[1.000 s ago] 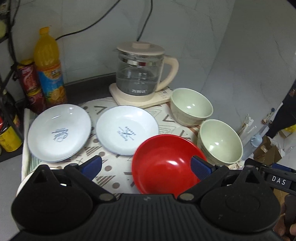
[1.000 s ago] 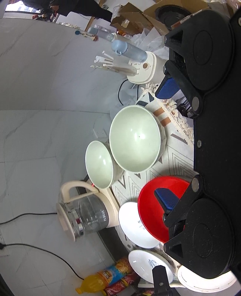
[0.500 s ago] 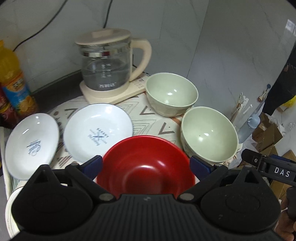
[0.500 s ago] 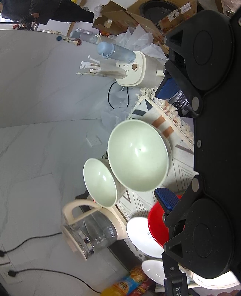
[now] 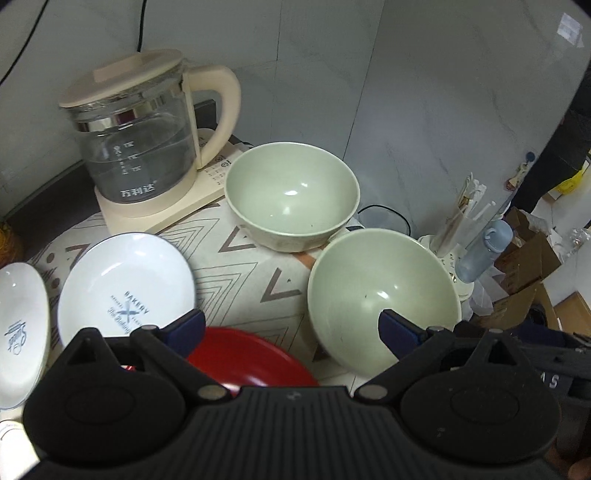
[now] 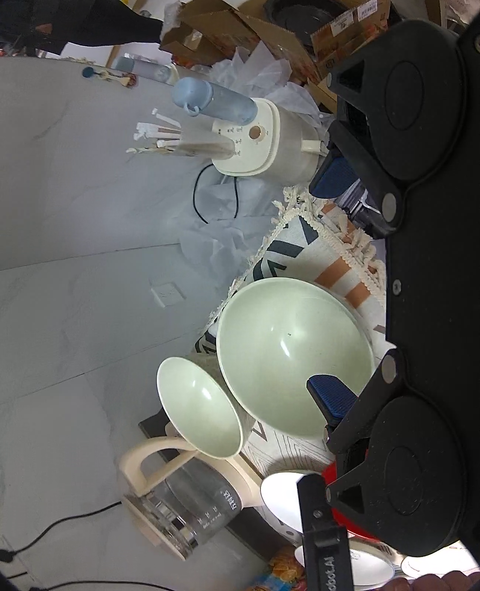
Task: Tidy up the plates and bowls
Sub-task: 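Move both tools toward the large pale green bowl's rim, then close the left gripper on the large green bowl's rim while the right gripper also grips it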
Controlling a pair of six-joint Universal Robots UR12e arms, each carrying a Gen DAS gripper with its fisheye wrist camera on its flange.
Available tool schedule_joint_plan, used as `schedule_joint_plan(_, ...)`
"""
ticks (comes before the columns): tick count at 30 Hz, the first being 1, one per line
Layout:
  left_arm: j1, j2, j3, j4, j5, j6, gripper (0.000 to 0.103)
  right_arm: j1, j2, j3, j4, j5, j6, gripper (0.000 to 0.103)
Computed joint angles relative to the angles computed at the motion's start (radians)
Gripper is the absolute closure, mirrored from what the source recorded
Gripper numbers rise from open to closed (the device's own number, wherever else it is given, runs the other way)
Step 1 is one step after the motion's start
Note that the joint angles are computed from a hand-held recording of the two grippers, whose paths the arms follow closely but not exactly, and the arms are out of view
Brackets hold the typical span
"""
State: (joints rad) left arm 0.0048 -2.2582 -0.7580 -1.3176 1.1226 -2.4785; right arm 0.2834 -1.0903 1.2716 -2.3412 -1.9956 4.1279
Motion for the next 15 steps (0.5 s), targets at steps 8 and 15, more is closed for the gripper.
schedule_joint_plan(8, -0.026, -0.056, 0.077, -0.07, 0.022, -0.003, 0.013, -0.035, -0.001, 0.022, -0.022, 0.096, 0.003, 0.01)
schedule_joint_plan(15, -0.049, -0.115, 0.165, -0.153, 0.074, -0.028, 0.037, -0.059, 0.005, 0.028, -0.022, 0.183, -0.01, 0.022)
